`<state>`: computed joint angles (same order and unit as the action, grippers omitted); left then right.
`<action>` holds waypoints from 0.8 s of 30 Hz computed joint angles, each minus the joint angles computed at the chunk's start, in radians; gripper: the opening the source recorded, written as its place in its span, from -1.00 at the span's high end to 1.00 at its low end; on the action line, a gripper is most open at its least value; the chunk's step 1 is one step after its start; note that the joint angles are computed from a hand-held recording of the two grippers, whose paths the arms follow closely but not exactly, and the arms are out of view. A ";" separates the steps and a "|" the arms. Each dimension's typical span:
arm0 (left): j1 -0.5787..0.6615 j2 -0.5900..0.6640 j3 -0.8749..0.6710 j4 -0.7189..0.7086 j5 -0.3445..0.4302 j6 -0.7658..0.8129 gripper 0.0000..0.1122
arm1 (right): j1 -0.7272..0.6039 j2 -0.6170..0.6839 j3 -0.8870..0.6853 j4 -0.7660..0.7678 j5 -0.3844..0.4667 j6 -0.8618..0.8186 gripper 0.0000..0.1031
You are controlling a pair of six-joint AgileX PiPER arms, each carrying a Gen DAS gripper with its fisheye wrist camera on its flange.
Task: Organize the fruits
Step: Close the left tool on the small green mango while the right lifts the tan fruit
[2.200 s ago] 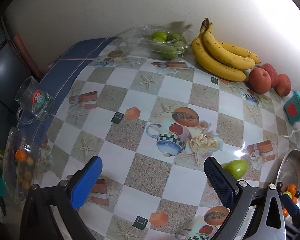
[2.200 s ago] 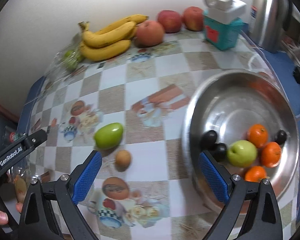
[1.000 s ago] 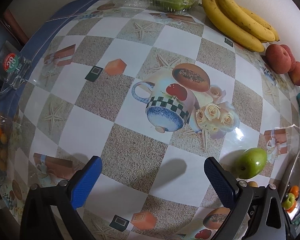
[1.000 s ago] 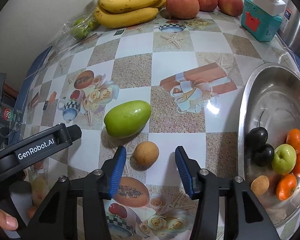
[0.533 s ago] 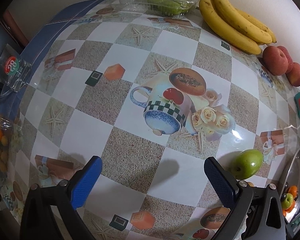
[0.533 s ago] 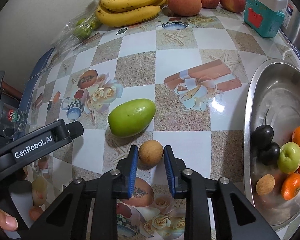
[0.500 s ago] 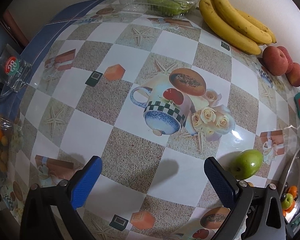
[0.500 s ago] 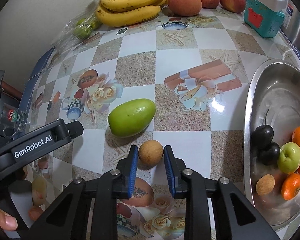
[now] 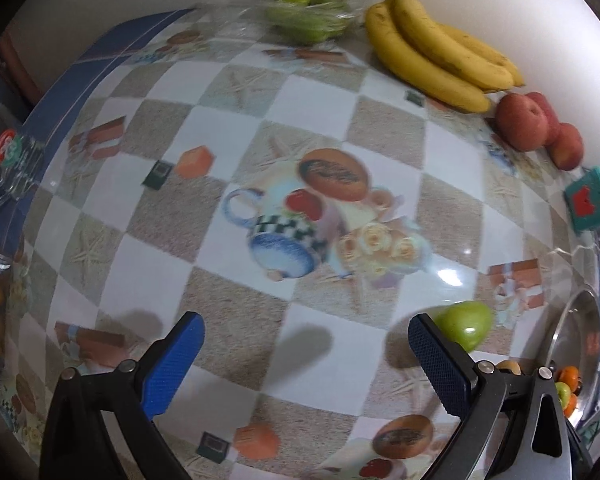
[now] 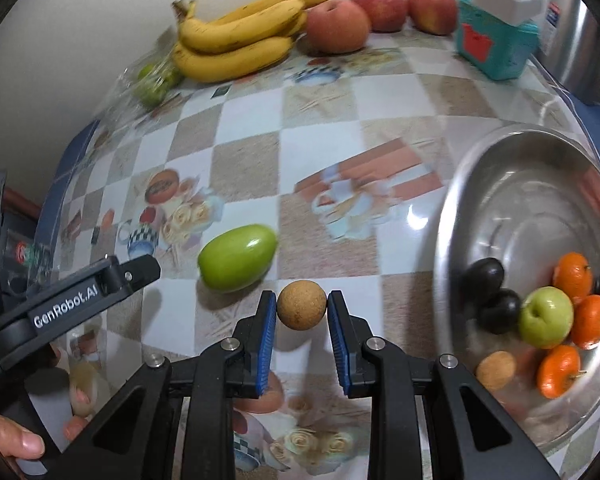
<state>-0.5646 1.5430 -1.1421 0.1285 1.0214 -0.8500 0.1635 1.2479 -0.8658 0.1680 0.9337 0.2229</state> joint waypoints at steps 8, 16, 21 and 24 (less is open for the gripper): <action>-0.060 0.006 -0.037 -0.044 -0.085 0.048 -0.69 | -0.116 -0.046 -0.017 0.017 0.035 -0.045 0.47; -0.084 0.030 -0.043 -0.109 -0.161 0.118 -0.43 | -0.205 -0.075 -0.030 0.050 0.063 -0.091 0.47; -0.092 0.070 -0.050 -0.139 -0.194 0.149 -0.38 | -0.224 -0.080 -0.027 0.062 0.069 -0.101 0.47; -0.097 0.090 -0.055 -0.143 -0.205 0.157 -0.38 | -0.228 -0.083 -0.027 0.067 0.070 -0.108 0.47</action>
<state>-0.6619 1.6334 -1.1972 -0.0149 0.8161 -0.6933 -0.0649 1.1647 -0.8923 0.2346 1.0040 0.1151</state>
